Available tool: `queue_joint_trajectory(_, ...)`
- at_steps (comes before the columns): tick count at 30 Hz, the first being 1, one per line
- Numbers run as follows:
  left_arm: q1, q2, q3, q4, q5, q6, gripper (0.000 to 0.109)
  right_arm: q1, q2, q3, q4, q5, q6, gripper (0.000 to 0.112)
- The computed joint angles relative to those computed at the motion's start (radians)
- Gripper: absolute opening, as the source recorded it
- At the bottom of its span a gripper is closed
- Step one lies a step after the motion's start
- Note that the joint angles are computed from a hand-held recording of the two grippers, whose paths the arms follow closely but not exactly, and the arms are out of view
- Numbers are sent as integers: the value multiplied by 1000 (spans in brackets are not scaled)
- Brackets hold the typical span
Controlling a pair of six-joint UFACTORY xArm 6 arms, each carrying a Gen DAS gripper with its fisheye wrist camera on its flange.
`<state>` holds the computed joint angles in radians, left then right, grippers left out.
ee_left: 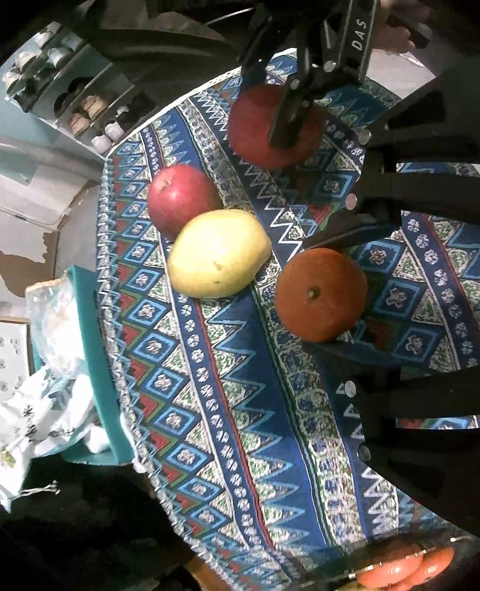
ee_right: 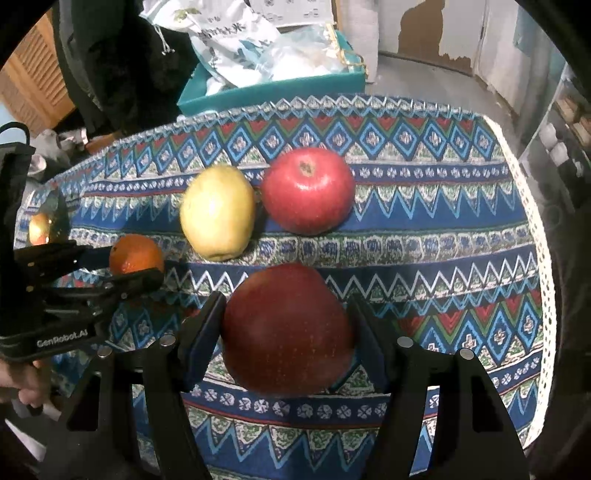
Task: Organize fruits
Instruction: 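Lift and carry the orange and the red apple over the glass bowl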
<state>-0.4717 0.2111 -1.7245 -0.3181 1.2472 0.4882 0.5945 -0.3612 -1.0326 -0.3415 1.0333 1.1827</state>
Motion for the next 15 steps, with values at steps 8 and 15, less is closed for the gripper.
queue_joint_trajectory(8,31,-40,-16,-38,9,11,48,22,31,-92,-55,39,1,68)
queue_joint_trajectory(15,57,-77,-29,-57,-11,23,48,56,78,-200,-113,85,1,68)
